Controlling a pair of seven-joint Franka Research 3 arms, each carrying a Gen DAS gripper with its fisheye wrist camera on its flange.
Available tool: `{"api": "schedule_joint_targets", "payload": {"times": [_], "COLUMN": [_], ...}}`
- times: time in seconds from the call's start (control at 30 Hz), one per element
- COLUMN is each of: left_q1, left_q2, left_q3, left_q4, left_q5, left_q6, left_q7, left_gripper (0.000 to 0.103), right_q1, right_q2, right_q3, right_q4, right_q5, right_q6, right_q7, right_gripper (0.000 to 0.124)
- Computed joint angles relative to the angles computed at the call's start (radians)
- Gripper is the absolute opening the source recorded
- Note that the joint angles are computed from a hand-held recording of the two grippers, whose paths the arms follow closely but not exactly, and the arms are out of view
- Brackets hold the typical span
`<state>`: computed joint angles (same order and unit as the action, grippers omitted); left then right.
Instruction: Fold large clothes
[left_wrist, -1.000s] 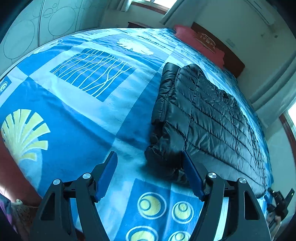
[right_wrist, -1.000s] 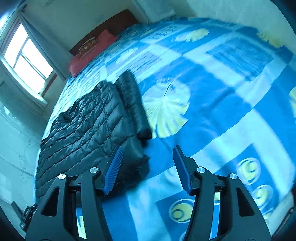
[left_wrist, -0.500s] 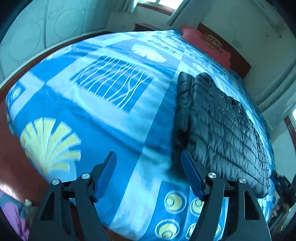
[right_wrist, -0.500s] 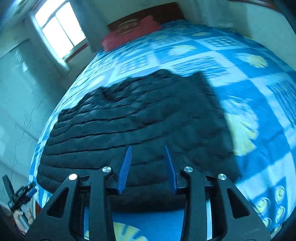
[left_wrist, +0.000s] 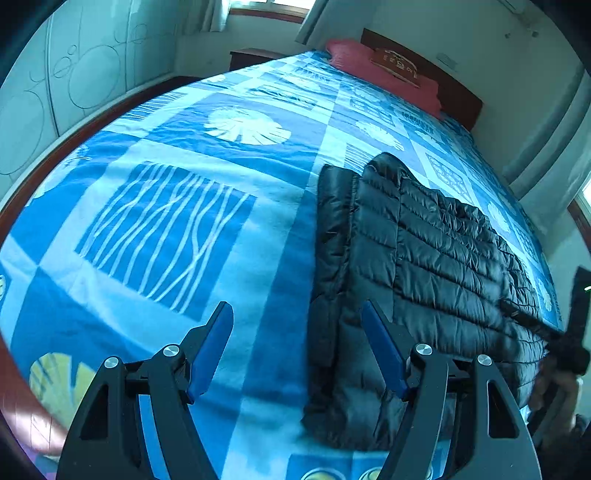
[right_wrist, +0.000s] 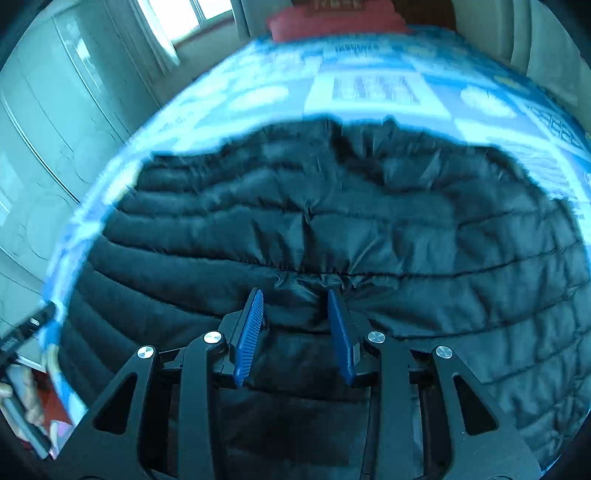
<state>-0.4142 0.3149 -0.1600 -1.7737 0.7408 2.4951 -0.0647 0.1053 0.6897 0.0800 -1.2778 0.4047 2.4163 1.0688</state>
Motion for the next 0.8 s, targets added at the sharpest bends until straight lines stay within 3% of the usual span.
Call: {"api": "schedule_joint_targets", "payload": {"times": [0.33,0.63,0.8], "left_q1": [0.023,0.081,0.107], "left_q2": [0.116,0.246,0.289], "left_q3": [0.011,-0.019,-0.04], "left_q4": [0.141,0.241,0.269], "left_q5": [-0.085,-0.323,-0.421], "left_q6": [0.105,0.143,0.155], "left_q7": [0.148,0.378,0.505], "left_gripper": [0.071,0.072,0.08], "right_q1": [0.014,0.015,0.016], "right_q2": [-0.026,-0.027,-0.039], "right_q3": [-0.004,0.0,0.001], "right_q4": [-0.083,-0.092,-0.114], "right_q5": [-0.014,-0.014,-0.01], "right_q6": [0.086,0.11,0.129], "right_q7": [-0.013,-0.018,-0.022], "right_gripper": [0.037,0.037,0.037]}}
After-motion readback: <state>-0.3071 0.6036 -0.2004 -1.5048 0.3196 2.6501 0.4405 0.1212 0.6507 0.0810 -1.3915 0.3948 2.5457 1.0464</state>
